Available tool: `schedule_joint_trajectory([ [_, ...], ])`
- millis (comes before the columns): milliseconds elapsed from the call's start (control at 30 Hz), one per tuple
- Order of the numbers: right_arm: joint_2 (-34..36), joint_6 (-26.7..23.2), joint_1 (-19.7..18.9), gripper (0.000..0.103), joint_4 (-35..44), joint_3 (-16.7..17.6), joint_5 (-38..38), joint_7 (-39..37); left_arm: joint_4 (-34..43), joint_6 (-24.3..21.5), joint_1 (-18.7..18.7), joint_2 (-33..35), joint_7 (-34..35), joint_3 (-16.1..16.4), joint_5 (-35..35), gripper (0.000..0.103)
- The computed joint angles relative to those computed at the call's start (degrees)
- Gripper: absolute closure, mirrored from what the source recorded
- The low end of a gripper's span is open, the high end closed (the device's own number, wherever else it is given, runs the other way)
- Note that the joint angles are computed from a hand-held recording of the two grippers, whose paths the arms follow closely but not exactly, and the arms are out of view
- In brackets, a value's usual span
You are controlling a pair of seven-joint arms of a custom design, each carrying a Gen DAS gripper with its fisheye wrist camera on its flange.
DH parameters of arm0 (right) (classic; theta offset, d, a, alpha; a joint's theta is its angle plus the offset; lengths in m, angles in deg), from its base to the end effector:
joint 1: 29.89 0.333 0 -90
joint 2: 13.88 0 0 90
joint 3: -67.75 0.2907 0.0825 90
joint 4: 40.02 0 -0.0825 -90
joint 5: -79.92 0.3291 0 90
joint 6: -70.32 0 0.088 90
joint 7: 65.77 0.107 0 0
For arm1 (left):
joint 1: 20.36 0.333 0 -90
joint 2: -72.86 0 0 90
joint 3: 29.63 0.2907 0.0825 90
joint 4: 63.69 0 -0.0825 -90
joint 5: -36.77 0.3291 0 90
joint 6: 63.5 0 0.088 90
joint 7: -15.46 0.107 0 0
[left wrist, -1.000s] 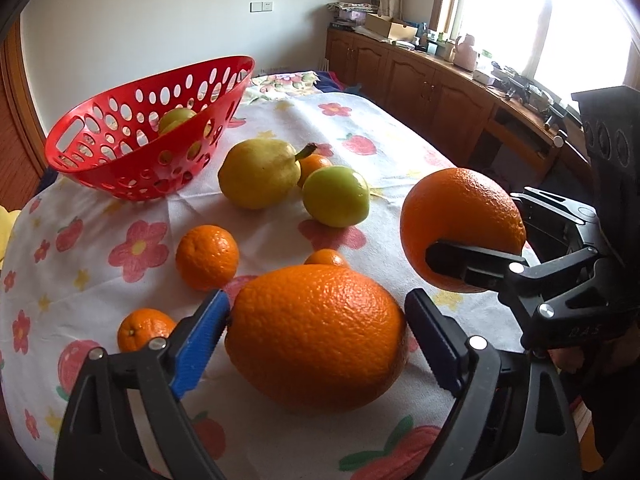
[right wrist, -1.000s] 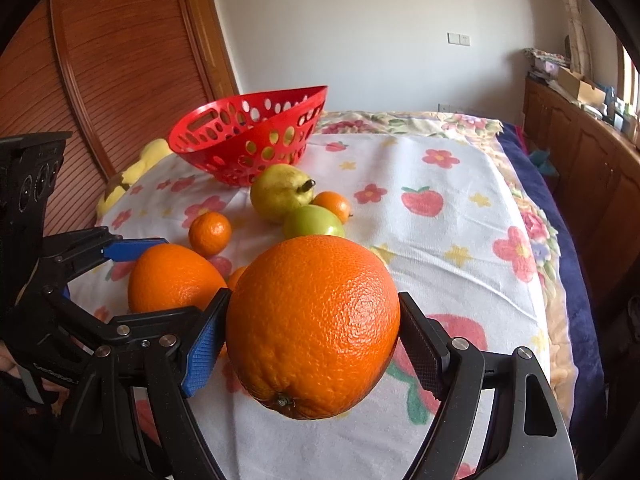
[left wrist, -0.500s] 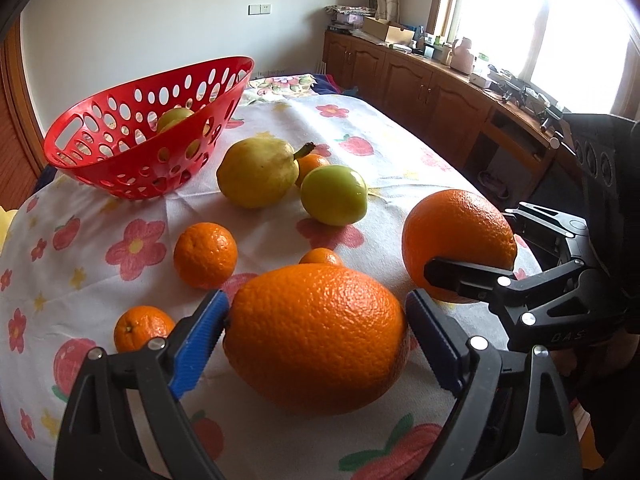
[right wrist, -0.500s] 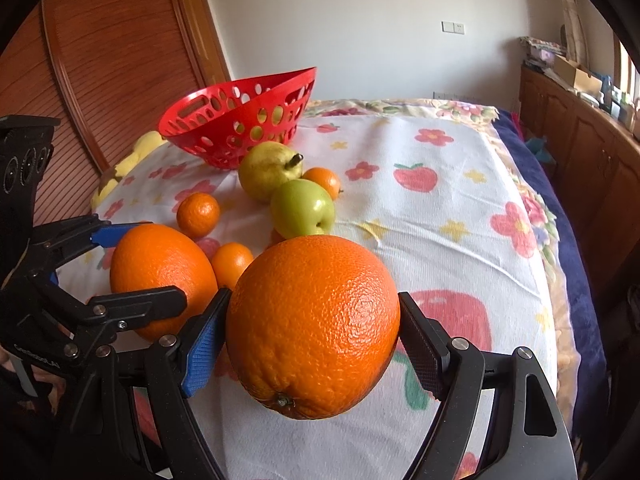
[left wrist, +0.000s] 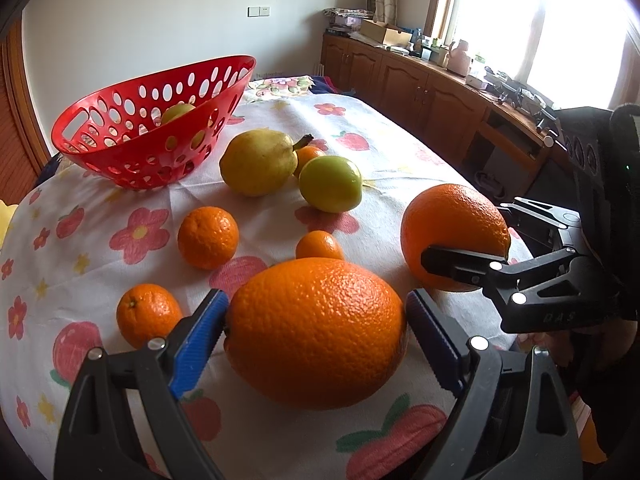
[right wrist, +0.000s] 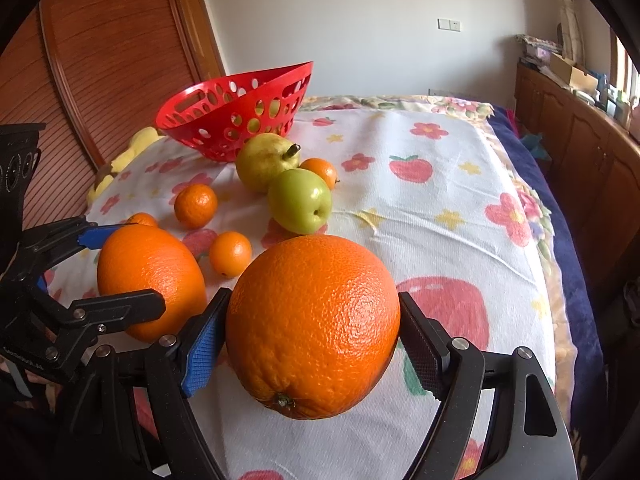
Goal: Organize fruits
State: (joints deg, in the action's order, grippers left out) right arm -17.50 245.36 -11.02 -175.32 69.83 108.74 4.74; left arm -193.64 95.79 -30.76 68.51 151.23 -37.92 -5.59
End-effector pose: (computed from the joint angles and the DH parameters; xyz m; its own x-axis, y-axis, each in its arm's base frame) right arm 0.4763 0.1421 0.4465 0.2714 -0.9524 -0.1388 -0.7246 -0.1072 -0.6808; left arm 0.4845 -0.1335 0.4549 -0.5190 -0.8468 0.1166 -0.6917 0.3359 -0.6394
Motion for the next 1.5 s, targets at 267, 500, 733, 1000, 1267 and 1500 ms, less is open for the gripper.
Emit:
schedule_joint_trajectory([
  [267,-0.55,0.21,-0.19,0.021,-0.9,0.24,-2.13,1.86,-0.58,-3.3,-0.06,-0.79,3.14,0.69,-3.96,0.014],
  [500,-0.84,0.32,0.13,0.021,-1.38,-0.09,-3.82,3.25,-0.84,-3.32,0.25,-1.11,1.21,0.29,-2.96,0.017],
  [733,-0.86,-0.39,-0.68,0.021,-1.26,0.44,-7.71,6.51,-1.67,-1.81,-0.15,-1.92,0.61,0.8,-1.33,0.018],
  [1000,0.18,-1.45,-1.47,0.021,0.69,1.24,-13.97,11.43,0.08,-3.2,0.58,-3.35,4.76,2.75,-5.07,0.018],
  [1267,1.46,-3.03,-1.8,0.021,5.17,1.8,-18.45,14.25,4.94,-4.67,2.74,-2.15,6.63,3.88,-5.66,0.018],
  [1500,4.11,-4.51,-1.92,0.021,11.3,2.15,-18.9,13.63,10.18,-5.26,5.23,0.27,8.63,3.86,-7.47,0.018],
])
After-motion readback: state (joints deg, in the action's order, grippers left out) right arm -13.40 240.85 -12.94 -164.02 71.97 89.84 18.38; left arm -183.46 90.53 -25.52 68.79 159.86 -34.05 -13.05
